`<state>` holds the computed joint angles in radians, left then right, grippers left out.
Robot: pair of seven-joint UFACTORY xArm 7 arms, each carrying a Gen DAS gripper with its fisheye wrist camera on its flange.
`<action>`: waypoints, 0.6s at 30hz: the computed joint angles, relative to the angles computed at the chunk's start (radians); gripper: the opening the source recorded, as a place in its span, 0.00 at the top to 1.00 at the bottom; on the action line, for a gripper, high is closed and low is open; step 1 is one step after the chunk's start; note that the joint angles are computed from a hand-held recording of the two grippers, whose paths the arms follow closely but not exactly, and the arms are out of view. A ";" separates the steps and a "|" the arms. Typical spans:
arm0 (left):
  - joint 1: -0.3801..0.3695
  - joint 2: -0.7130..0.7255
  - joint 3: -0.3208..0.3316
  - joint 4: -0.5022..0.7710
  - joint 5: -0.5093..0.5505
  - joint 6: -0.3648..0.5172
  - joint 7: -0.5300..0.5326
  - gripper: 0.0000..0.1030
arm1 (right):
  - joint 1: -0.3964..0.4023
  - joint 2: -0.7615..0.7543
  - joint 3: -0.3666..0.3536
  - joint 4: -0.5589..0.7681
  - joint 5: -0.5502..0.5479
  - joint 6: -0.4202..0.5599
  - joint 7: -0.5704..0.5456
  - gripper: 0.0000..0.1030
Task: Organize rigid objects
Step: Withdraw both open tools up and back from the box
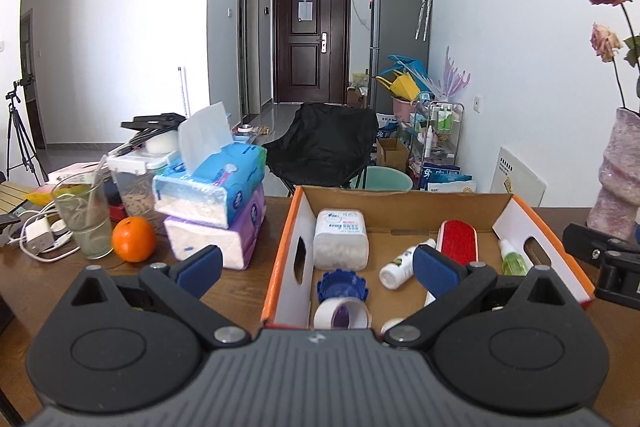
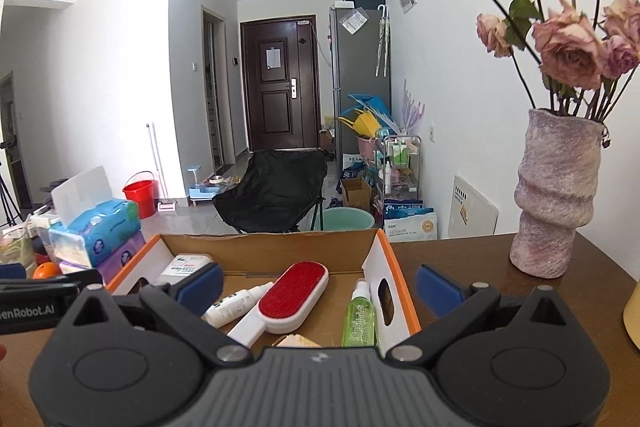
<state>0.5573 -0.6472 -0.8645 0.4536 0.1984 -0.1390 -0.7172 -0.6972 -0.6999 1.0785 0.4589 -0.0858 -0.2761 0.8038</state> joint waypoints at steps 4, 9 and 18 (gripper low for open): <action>-0.151 -0.069 0.122 -0.062 -0.003 0.054 0.005 0.00 | 0.169 -0.069 -0.109 -0.072 0.002 0.053 0.004 0.00; -0.337 -0.192 0.258 -0.146 0.006 0.135 0.010 0.00 | 0.355 -0.179 -0.212 -0.142 -0.024 0.150 0.036 0.00; -0.634 -0.505 0.397 -0.263 0.040 0.400 -0.002 0.00 | 0.683 -0.431 -0.360 -0.246 -0.091 0.412 0.125 0.00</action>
